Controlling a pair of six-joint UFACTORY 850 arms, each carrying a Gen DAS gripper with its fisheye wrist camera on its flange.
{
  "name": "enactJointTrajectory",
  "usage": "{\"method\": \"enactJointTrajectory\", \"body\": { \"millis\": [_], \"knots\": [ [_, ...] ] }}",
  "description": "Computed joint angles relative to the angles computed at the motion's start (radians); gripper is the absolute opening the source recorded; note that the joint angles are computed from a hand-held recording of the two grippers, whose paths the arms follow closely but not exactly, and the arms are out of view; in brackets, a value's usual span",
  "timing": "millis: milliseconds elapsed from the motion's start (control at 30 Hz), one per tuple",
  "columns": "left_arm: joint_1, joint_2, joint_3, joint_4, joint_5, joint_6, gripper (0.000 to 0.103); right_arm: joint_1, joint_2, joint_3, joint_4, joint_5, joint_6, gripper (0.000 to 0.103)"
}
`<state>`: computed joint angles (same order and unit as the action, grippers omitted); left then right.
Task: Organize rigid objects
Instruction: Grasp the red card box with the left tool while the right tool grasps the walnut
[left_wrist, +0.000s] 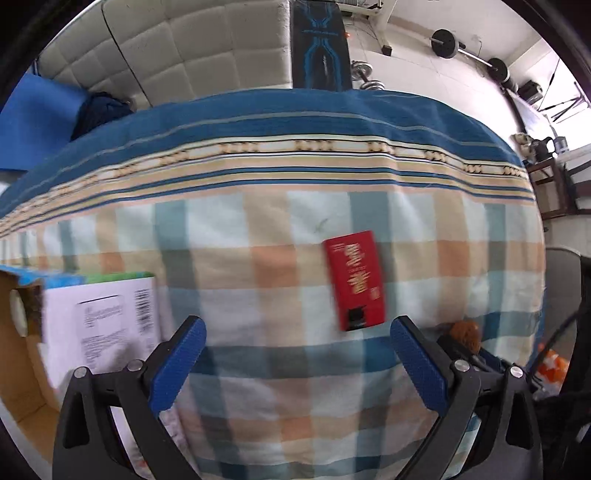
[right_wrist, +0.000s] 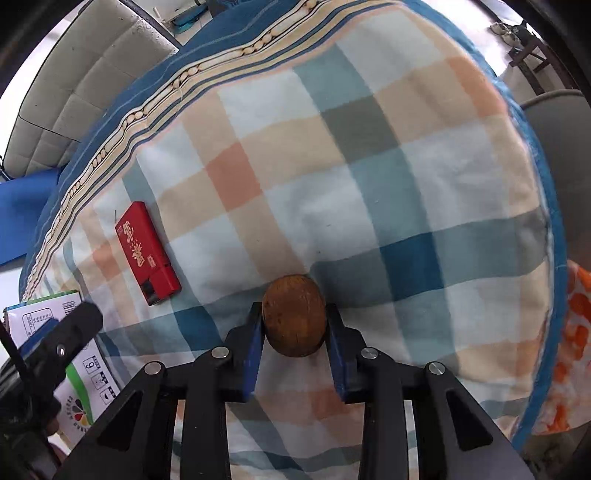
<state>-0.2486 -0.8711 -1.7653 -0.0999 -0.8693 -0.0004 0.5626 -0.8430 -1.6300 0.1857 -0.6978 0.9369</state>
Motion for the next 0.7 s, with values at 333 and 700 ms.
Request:
{"method": "enactJointTrajectory", "body": {
  "millis": [333, 700],
  "knots": [
    [-0.060, -0.135, -0.142, 0.006, -0.050, 0.043, 0.042, -0.054, 0.026, 0.021, -0.020, -0.033, -0.048, 0.034],
    [-0.072, -0.140, -0.145, 0.044, -0.014, 0.058, 0.037, -0.071, -0.014, -0.016, -0.004, -0.049, -0.063, 0.035]
  ]
}}
